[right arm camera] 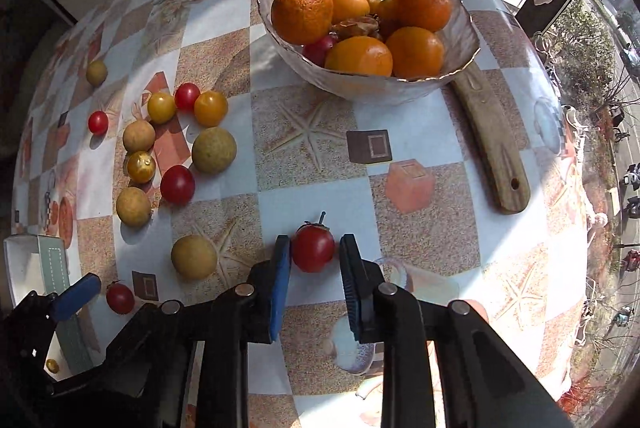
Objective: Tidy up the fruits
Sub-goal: 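Grasp a stemmed red cherry tomato with the left gripper, then carry both red tomatoes over the white tray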
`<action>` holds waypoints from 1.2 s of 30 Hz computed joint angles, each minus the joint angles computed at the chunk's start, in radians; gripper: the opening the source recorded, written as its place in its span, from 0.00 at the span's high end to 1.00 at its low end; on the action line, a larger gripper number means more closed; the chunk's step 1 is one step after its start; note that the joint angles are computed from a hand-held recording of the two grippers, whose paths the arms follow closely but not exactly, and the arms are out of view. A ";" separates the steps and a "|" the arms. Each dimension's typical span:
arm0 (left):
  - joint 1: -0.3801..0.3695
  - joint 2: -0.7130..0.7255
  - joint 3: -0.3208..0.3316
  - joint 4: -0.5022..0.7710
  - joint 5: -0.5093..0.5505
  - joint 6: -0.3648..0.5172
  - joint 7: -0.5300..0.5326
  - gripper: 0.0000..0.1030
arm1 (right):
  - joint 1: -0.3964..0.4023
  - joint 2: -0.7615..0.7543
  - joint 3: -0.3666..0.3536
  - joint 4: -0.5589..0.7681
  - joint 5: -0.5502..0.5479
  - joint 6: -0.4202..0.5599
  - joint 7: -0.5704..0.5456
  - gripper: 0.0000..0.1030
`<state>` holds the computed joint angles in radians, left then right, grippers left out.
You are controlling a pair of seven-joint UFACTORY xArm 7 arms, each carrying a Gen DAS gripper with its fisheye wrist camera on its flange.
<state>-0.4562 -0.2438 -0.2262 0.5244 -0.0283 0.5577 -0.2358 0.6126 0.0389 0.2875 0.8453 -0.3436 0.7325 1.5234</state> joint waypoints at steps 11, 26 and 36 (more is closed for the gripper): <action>-0.055 -0.113 0.069 -0.039 -0.233 0.051 0.176 0.77 | 0.013 -0.162 0.067 -0.157 0.118 -0.121 0.053 0.79; -0.008 -0.560 0.118 -0.200 -0.233 0.301 0.187 0.77 | 0.107 -0.180 0.152 -0.080 0.173 -0.060 0.138 0.79; 0.192 -0.925 0.209 -0.325 -0.118 0.576 0.206 0.77 | 0.185 0.021 0.138 0.161 0.086 -0.011 0.117 0.79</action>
<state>-0.2638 -1.1686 -0.0169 0.1992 -0.1465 1.1341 -0.0299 0.7976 0.0597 0.4259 1.0066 -0.2576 0.7217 1.6401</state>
